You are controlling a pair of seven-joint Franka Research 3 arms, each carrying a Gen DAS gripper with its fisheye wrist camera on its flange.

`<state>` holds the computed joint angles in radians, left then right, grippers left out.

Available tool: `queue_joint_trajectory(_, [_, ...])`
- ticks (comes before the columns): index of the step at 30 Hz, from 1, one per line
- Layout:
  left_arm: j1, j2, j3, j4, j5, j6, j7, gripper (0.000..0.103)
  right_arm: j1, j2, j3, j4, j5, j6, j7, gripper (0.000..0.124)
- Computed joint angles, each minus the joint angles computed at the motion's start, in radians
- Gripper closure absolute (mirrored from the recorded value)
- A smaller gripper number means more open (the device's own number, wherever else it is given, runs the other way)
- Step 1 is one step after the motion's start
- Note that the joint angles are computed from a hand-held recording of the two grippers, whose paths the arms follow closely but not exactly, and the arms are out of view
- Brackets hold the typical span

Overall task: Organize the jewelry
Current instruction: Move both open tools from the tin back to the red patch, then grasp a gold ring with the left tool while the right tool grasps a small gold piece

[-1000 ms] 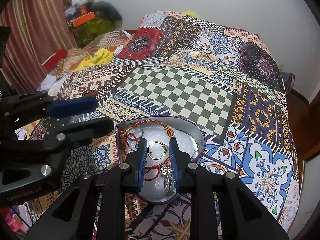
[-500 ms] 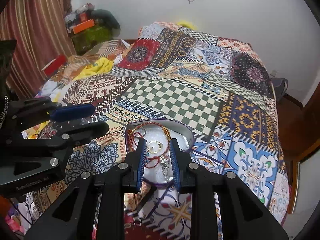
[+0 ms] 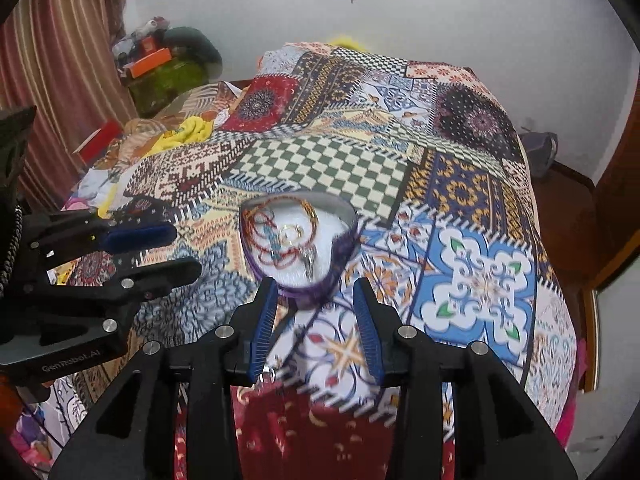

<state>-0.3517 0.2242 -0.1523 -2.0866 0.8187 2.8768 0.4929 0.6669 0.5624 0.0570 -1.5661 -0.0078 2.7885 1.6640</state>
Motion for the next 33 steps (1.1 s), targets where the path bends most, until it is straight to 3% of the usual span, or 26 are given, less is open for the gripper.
queue_joint_trajectory(9, [0.01,-0.009,-0.022,-0.047,-0.061,0.008,0.042,0.067,-0.024,-0.025,0.053,-0.094,0.062,-0.007,-0.043,0.088])
queue_joint_trajectory(23, [0.012,0.01,-0.022,-0.082,-0.166,0.057,0.096,0.067,0.032,-0.016,0.008,-0.109,-0.005,0.012,-0.032,0.089])
queue_joint_trajectory(28, [0.009,0.025,-0.022,-0.07,-0.191,0.059,0.127,0.067,0.017,-0.008,0.028,-0.101,0.002,0.011,-0.067,0.109])
queue_joint_trajectory(33, [0.005,0.045,-0.027,-0.049,-0.223,0.06,0.163,0.067,0.007,-0.005,0.04,-0.103,0.028,0.016,-0.087,0.115])
